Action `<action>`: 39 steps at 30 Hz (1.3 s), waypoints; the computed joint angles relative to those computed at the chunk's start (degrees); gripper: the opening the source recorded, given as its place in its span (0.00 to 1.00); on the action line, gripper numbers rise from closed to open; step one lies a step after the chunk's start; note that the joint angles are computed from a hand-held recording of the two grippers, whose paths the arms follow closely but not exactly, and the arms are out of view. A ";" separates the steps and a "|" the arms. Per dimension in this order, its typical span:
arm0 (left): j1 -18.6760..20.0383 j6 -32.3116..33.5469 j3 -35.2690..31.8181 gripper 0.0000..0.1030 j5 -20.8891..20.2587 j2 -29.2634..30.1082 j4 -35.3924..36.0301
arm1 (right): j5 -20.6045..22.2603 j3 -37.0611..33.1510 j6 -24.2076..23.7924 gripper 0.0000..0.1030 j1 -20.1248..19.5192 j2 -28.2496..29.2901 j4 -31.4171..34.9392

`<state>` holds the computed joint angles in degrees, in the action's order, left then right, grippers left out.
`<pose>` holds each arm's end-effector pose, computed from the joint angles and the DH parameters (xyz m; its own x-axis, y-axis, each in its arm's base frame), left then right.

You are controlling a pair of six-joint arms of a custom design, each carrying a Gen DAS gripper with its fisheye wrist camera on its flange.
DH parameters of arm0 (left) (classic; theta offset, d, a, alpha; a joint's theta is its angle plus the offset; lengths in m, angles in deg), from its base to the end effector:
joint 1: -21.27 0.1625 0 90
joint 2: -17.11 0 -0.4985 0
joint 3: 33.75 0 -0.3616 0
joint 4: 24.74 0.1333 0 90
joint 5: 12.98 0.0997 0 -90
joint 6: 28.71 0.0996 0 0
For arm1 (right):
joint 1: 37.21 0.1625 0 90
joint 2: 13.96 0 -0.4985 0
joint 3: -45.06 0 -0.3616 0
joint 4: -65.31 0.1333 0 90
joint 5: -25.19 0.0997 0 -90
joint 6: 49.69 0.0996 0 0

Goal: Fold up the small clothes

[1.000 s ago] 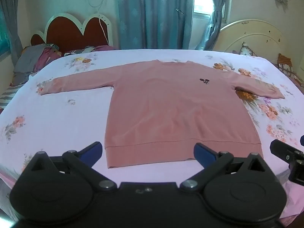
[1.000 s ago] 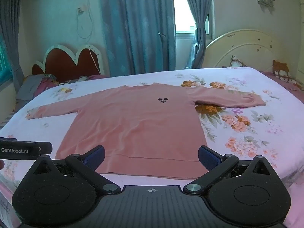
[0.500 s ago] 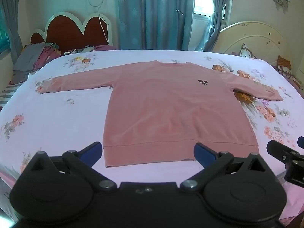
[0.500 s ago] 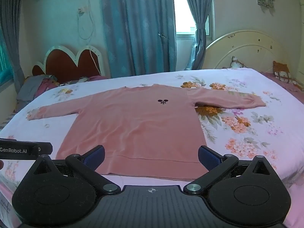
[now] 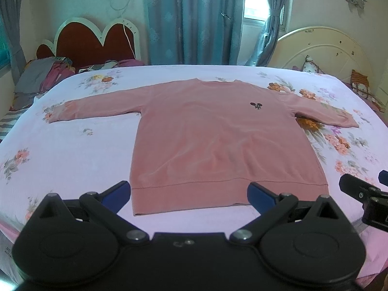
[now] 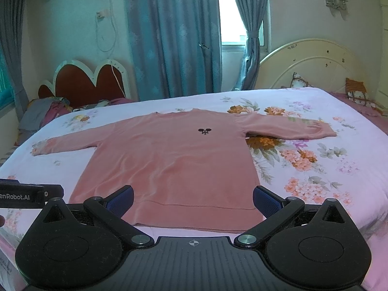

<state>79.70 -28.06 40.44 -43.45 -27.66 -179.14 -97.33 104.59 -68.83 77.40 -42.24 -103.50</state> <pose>-0.2214 -0.7789 0.3517 -0.6858 -0.1476 -0.7127 0.4368 0.6998 -0.5652 0.4379 -0.7645 0.2280 -0.7882 -0.1921 0.5847 -0.5710 0.5827 -0.5782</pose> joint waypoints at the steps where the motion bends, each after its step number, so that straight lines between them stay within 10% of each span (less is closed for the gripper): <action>1: 0.01 0.18 -0.05 0.99 -0.05 0.02 -0.08 | 0.02 -0.04 -0.01 1.00 -0.01 0.00 0.07; 39: 0.77 1.65 -2.31 0.99 -0.82 0.93 -0.07 | -1.07 -6.26 -1.04 1.00 0.11 3.34 2.08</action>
<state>80.46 -26.41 38.13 -44.27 -26.73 -179.21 -98.40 98.33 -69.87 77.51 -38.90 -101.42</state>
